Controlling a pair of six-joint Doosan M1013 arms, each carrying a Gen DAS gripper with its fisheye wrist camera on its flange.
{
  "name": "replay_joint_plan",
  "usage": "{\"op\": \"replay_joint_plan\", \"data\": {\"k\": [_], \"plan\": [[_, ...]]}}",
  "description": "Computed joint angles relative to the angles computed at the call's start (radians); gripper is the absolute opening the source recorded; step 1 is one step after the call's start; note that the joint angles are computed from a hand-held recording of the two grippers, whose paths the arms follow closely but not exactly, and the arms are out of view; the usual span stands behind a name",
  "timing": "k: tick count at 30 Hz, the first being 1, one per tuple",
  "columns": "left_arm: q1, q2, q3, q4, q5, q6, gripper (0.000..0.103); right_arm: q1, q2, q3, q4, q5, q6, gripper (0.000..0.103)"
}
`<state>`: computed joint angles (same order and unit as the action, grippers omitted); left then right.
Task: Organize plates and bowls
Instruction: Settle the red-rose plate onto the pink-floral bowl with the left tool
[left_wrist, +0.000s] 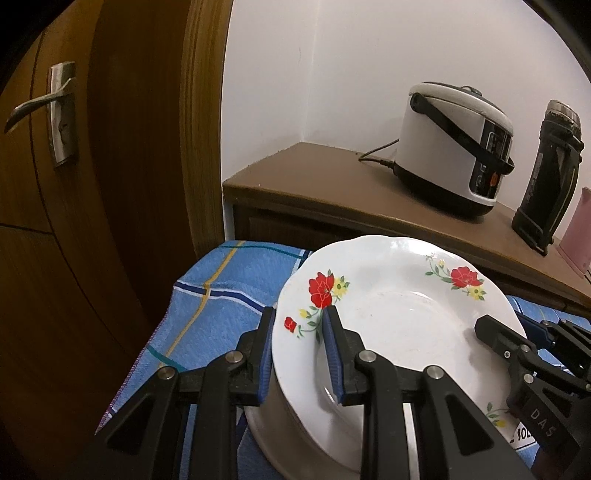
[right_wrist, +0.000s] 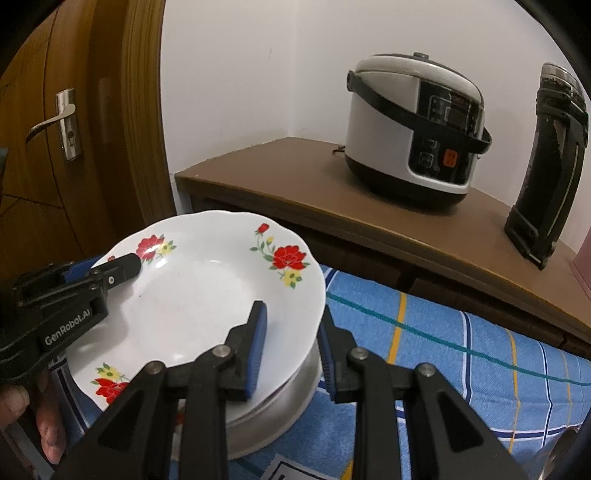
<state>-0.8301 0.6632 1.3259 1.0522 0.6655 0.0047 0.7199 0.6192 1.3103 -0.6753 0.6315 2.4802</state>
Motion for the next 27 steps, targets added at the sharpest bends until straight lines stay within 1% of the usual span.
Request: {"op": "replay_joint_plan", "data": {"k": [6, 16, 20, 23, 27], "plan": [[0.001, 0.004, -0.011, -0.042, 0.011, 0.04, 0.027, -0.005, 0.001, -0.002, 0.036, -0.002, -0.033, 0.028], [0.001, 0.004, -0.014, -0.064, 0.022, 0.061, 0.027, -0.006, 0.002, 0.0, 0.048, -0.006, -0.055, 0.028], [0.007, 0.005, -0.017, -0.117, 0.011, 0.096, 0.027, -0.007, 0.004, -0.004, 0.065, -0.001, -0.074, 0.028], [0.008, 0.005, -0.018, -0.125, 0.011, 0.103, 0.027, -0.009, 0.005, -0.005, 0.081, -0.003, -0.085, 0.029], [0.008, 0.005, -0.017, -0.13, 0.009, 0.108, 0.027, -0.011, 0.014, -0.017, 0.095, 0.021, -0.109, 0.029]]}}
